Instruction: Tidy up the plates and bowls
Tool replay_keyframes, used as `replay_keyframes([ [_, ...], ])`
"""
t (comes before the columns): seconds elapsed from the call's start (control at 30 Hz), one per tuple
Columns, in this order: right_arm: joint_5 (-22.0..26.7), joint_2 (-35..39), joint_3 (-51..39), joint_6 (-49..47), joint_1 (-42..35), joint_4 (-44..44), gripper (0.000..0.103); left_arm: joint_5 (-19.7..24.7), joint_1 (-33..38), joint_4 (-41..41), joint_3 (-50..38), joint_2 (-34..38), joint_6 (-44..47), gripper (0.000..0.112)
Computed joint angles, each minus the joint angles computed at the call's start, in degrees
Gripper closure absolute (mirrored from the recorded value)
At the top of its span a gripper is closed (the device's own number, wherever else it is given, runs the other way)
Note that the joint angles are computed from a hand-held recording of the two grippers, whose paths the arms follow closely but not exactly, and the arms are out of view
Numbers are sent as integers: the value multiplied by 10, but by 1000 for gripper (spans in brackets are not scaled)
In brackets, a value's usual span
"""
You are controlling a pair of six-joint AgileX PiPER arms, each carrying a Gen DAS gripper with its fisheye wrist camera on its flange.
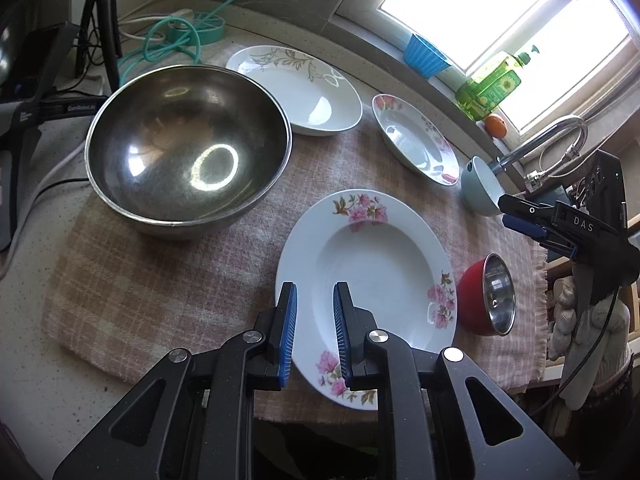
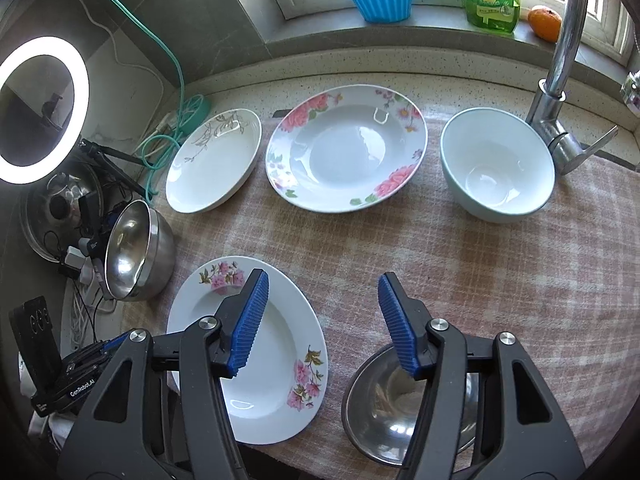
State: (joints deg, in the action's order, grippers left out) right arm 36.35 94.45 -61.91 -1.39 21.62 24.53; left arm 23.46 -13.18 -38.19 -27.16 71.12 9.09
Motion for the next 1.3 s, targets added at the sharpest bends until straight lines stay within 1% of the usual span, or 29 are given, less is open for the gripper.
replay_keyframes([
  [0.07, 1, -16, 2, -10, -8, -8, 42, -3, -5, 1, -13, 8, -1, 96],
  [0.13, -3, -30, 3, -17, -16, -10, 36, -5, -11, -3, -26, 19, 1, 96],
  [0.23, -4, -45, 10, -73, -42, 49, 34, 2, -10, -15, -53, 37, 18, 96],
  [0.33, 7, -45, 2, -104, -59, 85, 33, 18, -12, 2, -94, 56, 18, 96],
  [0.43, 8, -40, -12, -74, -55, 57, 33, 47, 4, 6, -153, 89, 55, 91],
  [0.57, 11, -20, -27, -38, -55, 47, 34, 90, 20, 24, -248, 148, 100, 91],
  [0.63, 8, -11, -34, -7, -53, 34, 33, 121, 34, 14, -298, 185, 135, 91],
  [0.7, -4, -7, -31, 19, -52, 31, 33, 148, 42, 15, -350, 221, 162, 90],
  [0.77, -16, 0, -31, 49, -50, 23, 33, 164, 43, 20, -399, 256, 179, 85],
  [0.83, -21, 12, -32, 61, -54, 34, 34, 212, 56, -2, -461, 307, 204, 85],
  [0.9, -23, 26, -33, 62, -61, 61, 34, 248, 64, -12, -523, 358, 201, 85],
  [0.93, -26, 34, -32, 68, -65, 71, 37, 268, 67, -15, -555, 383, 203, 85],
  [1.0, -32, 49, -30, 72, -74, 102, 46, 300, 67, -6, -622, 434, 192, 85],
  [1.1, -45, 74, -31, 80, -85, 136, 48, 341, 61, 20, -726, 504, 164, 85],
  [1.17, -56, 90, -36, 100, -87, 139, 51, 374, 59, 34, -801, 552, 145, 85],
  [1.23, -62, 107, -46, 119, -89, 140, 55, 420, 58, 42, -897, 611, 119, 85],
  [1.3, -68, 122, -60, 157, -86, 115, 58, 457, 54, 55, -984, 663, 92, 85],
])
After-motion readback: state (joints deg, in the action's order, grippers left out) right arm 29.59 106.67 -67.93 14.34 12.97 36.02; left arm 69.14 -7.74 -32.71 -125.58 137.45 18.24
